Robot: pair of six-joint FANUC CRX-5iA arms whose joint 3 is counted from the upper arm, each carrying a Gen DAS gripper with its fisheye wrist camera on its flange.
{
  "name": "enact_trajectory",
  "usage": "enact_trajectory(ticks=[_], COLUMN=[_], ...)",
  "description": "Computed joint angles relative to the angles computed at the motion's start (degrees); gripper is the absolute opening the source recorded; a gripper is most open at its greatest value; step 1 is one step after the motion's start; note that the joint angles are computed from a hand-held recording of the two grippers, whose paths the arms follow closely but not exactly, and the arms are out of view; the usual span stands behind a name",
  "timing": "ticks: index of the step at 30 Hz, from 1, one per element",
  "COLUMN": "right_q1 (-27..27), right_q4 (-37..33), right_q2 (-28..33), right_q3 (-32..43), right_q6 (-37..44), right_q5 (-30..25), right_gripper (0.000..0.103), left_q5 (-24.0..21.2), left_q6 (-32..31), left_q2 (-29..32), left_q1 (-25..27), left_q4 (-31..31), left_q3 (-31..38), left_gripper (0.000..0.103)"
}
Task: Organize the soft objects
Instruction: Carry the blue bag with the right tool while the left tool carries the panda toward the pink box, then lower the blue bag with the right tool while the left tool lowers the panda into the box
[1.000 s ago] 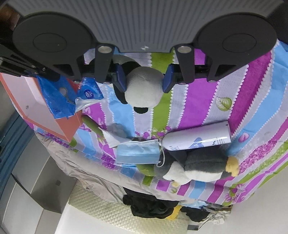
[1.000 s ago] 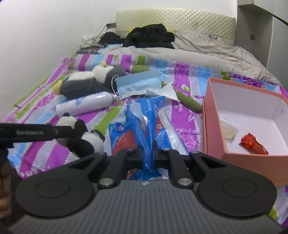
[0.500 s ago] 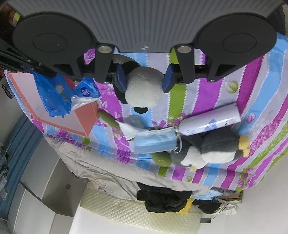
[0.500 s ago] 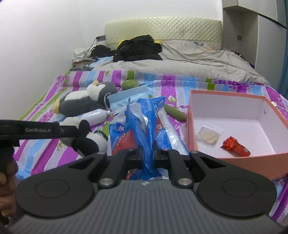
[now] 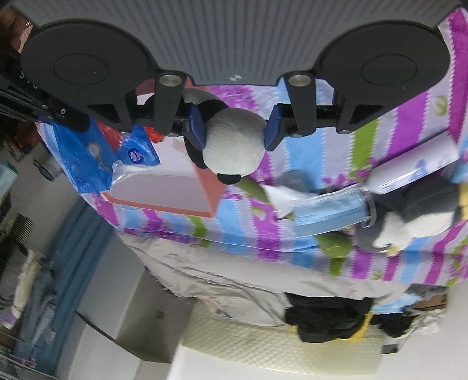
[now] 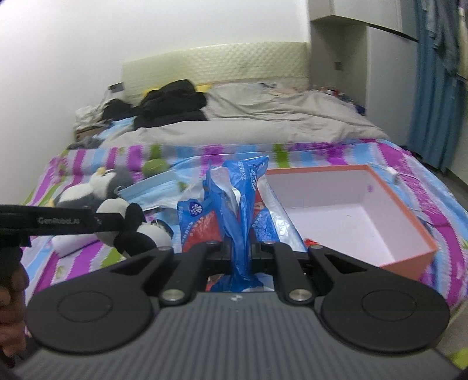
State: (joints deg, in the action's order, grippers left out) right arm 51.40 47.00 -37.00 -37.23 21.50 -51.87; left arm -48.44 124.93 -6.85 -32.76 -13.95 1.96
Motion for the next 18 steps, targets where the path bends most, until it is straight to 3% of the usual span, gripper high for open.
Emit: enact_trajectory(ticks=[7, 18], right_q1=[-8.12, -23.05], right_q4=[-3.53, -13.23], right_q2=[1.64, 10.66], right_q3=[0.89, 5.24], right_q6=[3.06, 13.5], right_q5=[1.81, 10.86], right_gripper=[0.011, 0.011], left_q5=[2.59, -0.65], left_q6=[-6.67, -14.62], left_q2=[8.52, 25.02], left_q1=[-0.14, 0.25], left_q4=[5.24, 10.72], left_q3=[5.86, 20.85], left_gripper=[0.05, 0.05])
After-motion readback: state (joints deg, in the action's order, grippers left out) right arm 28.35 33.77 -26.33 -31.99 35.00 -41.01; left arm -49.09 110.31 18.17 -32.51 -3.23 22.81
